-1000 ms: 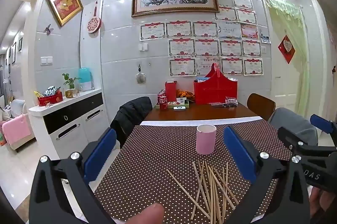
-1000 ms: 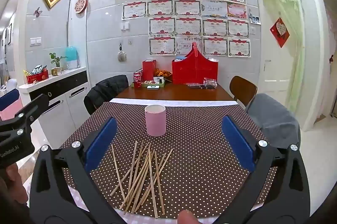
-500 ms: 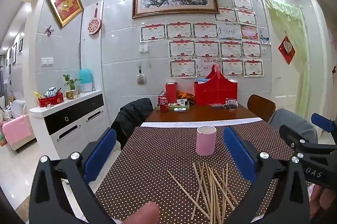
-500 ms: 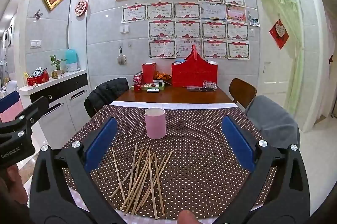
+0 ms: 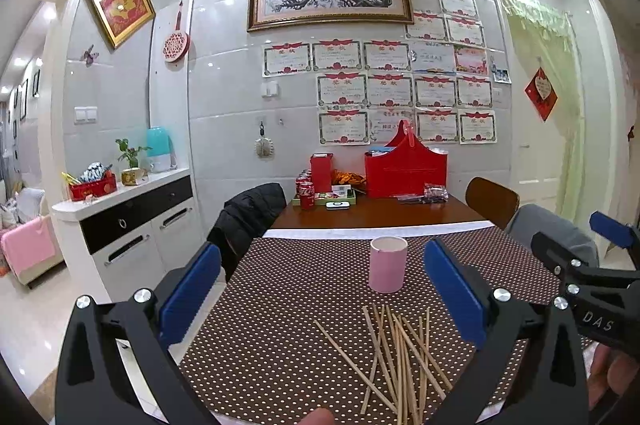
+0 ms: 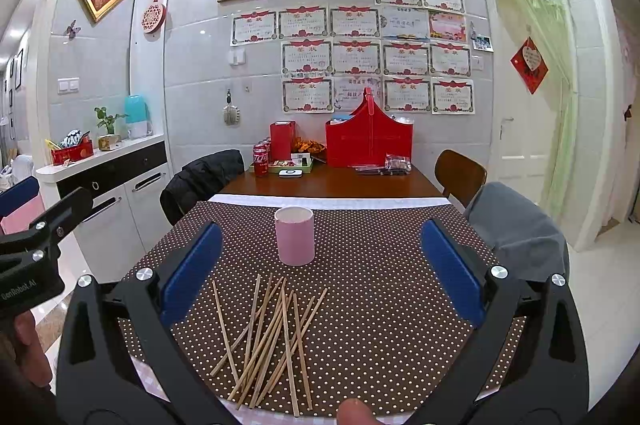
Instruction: Organize utensils
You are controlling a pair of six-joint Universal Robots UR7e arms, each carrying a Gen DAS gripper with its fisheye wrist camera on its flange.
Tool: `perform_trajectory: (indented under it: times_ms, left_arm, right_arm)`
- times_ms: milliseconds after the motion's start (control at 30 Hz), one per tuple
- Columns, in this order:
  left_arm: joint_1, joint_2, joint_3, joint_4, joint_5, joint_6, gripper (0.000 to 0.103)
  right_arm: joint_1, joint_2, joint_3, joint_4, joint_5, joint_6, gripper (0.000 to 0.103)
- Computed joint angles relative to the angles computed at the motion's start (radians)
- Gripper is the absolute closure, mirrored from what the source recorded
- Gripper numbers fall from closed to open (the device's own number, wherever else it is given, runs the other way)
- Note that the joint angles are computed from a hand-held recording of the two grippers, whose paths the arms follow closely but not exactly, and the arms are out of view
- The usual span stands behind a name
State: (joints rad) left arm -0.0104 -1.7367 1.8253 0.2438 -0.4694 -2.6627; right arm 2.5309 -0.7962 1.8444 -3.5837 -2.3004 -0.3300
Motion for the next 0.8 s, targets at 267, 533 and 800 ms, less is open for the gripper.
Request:
perform_trajectory:
  times_ms: [267,533,800]
  left_arm:
    - [-0.015,-0.022,-0.007,0.000,0.006,-0.005,0.004]
    - [-0.019,-0.032,-0.003,-0.007,0.011,0.006,0.004]
    - [-0.025,-0.034,0.002,0.008,0.008,-0.008,0.004]
  right_arm:
    - [0.002,0.005,-0.002,-0.006,-0.001,-0.002,0.005]
    - [0.005,0.001,-0.003,0.004,0.001,0.000,0.005]
    - [0.006,0.002,-0.003,0.002,0.000,0.000,0.005]
